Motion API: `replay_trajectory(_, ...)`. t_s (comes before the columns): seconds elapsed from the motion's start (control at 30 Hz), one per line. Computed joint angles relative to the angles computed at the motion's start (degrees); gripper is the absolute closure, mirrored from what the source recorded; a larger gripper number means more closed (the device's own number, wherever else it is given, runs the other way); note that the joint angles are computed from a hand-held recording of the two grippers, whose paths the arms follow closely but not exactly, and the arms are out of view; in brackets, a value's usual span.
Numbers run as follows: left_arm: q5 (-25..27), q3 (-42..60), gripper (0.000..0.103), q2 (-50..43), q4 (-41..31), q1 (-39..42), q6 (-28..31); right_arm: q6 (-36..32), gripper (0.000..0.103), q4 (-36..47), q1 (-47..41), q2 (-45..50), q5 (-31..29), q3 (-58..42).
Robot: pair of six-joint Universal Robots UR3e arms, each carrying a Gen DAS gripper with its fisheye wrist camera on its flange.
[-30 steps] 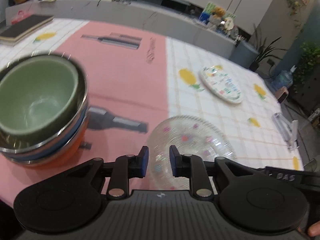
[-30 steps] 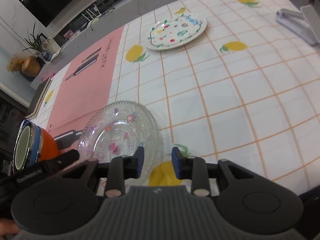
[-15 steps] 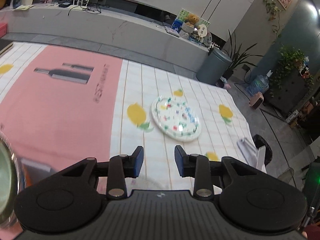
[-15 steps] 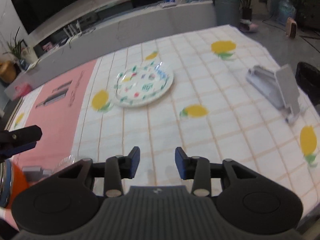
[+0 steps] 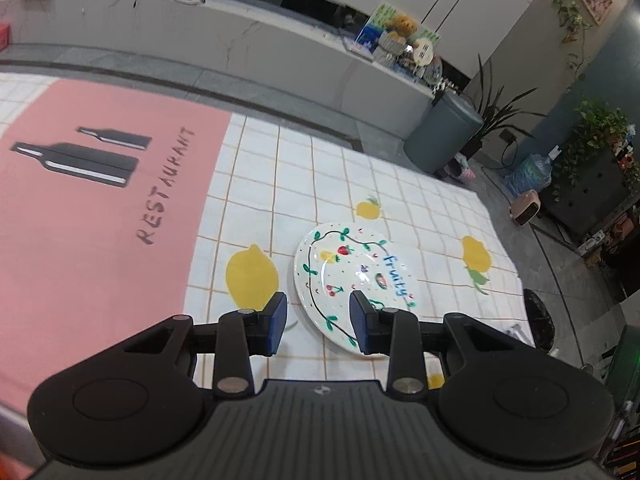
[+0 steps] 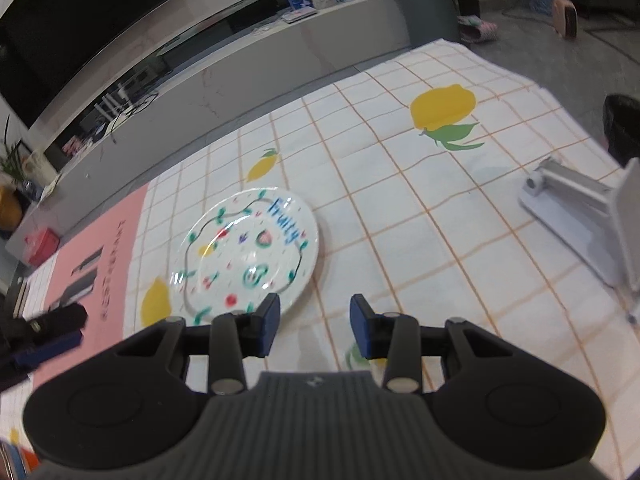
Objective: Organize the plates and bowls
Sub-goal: 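Move both grippers to the white Fruity plate and close on its rim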
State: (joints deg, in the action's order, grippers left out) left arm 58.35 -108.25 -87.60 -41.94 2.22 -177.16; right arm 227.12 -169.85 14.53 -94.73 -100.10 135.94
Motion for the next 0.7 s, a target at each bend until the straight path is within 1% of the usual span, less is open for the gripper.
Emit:
replay_trajectory(0.1, 1.95, 2.79, 0.064, -6.55, 3.96, -2.14, -2.05, -1.76, 0.066, -5.05, -3.03, 4.35, 2.19, -0.26)
replay_trajectory(0.2, 1.6, 5.02, 0.064, -11.39, 6.63, -2.65, -3.59, -3.5, 0.067, -9.01, -5.52, 7.87, 3.8, -0.96)
replay_trajectory(0.33, 1.95, 7.0, 0.064, -16.34, 10.79, -3.82, -4.34, -6.25, 0.071, -12.78, -8.53, 10.15, 6.55, -1.13)
replay_trajectory(0.4, 2.14, 7.18, 0.06, -17.99, 12.67, -4.25, -4.75, -7.6, 0.075, -15.39, -9.97, 11.34, 7.87, -0.7)
replay_trajectory(0.5, 1.89, 6.88, 0.059, -19.5, 14.88, -4.66, -5.26, -8.5, 0.078, -17.7, -11.02, 12.74, 8.37, 0.07)
replay_trajectory(0.6, 1.76, 6.99, 0.059, -20.28, 15.32, -5.29, -4.64, -8.44, 0.084, -20.03, -12.19, 13.41, 9.3, 1.54)
replay_trajectory(0.7, 2.42, 6.97, 0.059, -20.89, 16.22, -5.81, -5.0, -7.93, 0.085, -21.74, -13.18, 14.19, 10.63, 2.43)
